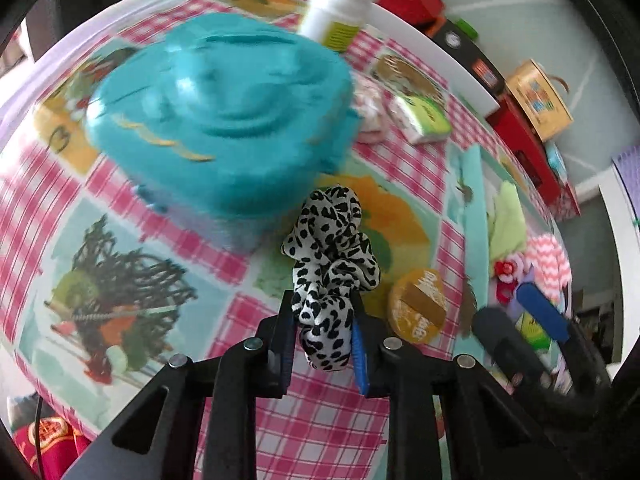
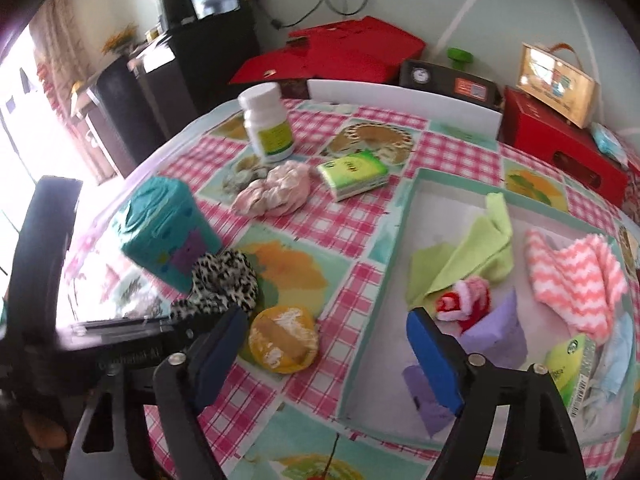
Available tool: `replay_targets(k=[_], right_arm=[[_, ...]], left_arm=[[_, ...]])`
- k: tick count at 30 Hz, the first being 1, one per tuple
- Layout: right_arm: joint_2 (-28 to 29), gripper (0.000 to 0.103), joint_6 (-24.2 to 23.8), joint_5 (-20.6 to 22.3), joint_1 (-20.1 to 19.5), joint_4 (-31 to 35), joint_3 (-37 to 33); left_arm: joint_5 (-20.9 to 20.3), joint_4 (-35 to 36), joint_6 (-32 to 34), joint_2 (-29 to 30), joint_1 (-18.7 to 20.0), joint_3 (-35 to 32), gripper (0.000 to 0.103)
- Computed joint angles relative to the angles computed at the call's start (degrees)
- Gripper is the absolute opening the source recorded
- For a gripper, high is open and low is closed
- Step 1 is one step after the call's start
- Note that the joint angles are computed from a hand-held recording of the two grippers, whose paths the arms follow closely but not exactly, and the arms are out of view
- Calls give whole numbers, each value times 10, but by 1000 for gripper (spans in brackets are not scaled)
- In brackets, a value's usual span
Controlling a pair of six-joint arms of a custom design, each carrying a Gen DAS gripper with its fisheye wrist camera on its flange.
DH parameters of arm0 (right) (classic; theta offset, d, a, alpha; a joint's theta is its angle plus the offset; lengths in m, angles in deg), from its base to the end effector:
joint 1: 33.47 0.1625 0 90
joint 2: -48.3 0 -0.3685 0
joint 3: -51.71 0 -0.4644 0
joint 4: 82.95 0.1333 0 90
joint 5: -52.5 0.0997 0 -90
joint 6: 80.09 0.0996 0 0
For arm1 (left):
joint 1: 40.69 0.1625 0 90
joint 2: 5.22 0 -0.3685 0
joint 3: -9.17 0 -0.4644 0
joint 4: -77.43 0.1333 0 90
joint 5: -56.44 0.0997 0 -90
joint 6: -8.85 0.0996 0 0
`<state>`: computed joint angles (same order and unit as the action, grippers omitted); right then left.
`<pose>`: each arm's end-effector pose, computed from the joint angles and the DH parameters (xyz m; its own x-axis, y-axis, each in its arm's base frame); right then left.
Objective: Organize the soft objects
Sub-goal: 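Grasp the round gold packet with the right gripper while the left holds the scrunchie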
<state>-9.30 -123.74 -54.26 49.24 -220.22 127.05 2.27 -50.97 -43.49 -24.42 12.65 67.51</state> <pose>0.0056 -0.7805 0.2983 -0.7504 -0.4058 0.5218 -0.5633 0.8057 -0.1834 -0.3280 -0.7616 -0.0915 -0.8672 -0.3355 -0.3678 -0.1465 0.8781 -0.4555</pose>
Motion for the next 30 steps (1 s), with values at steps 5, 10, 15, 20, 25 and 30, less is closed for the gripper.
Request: replay_targets(k=[5, 10, 15, 20, 25, 30], right_arm=[[0, 77, -38, -6, 7, 11, 12], [10, 76, -44, -27, 10, 23, 11], [23, 68, -33, -45, 9, 39, 0], [31, 68, -37, -61, 12, 40, -2], [37, 62, -35, -76, 14, 38, -2], [40, 61, -29, -76, 14, 35, -5]], left_arm=[[-5, -25, -24, -28, 2, 43, 25], [-9, -36, -36, -46, 3, 67, 25], [-9, -40, -36, -57, 2, 83, 25], [-8, -37, -36, -49, 3, 72, 25], [-7, -29, -34, -37, 4, 55, 25], [-5, -23, -32, -35, 3, 51, 25]])
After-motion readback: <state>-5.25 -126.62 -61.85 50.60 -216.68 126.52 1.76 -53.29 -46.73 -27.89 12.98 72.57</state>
